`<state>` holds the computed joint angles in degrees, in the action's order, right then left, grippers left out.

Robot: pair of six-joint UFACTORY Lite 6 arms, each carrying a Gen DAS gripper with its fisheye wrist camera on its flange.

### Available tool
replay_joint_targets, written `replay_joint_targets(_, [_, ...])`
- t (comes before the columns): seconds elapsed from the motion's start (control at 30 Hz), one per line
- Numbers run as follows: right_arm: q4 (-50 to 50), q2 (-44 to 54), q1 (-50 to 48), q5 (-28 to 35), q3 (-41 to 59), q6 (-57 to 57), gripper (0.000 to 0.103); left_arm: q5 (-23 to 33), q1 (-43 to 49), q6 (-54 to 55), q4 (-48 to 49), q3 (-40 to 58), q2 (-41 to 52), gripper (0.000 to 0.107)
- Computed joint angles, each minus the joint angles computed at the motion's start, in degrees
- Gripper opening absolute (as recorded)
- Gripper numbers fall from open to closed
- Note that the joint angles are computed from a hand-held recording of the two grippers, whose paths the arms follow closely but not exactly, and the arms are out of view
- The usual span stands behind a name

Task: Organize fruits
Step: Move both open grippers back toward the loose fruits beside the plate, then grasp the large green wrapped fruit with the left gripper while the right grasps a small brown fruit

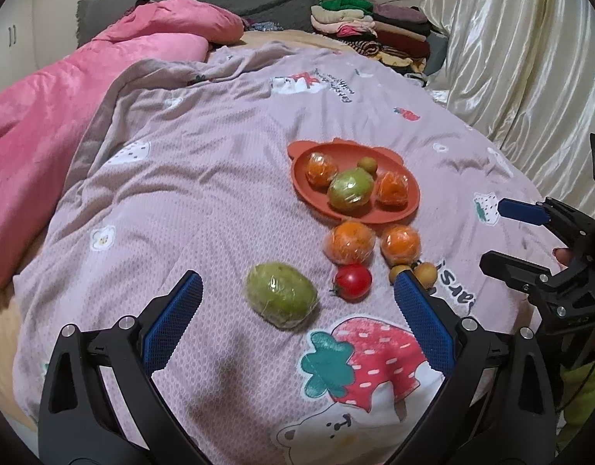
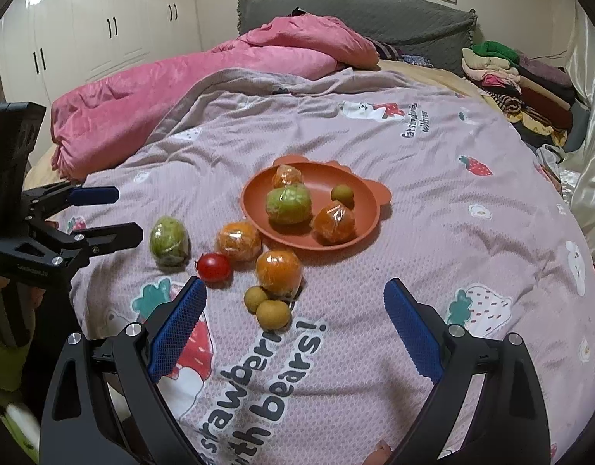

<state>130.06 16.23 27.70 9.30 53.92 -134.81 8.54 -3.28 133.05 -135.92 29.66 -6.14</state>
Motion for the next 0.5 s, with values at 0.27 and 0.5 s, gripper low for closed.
replay_joint_targets(0.27, [1.59, 2.06, 0.06, 0.85, -0.54, -1.76, 0.093, 1.26, -0.27, 13.17, -12.51, 1.21, 5.39, 0.093])
replay_joint_targets(0.5, [4.27, 5.41, 0.35, 1.57, 0.19, -4.53, 0.091, 2.35, -1.16, 23.01, -22.07, 2.17, 9.09, 0.093])
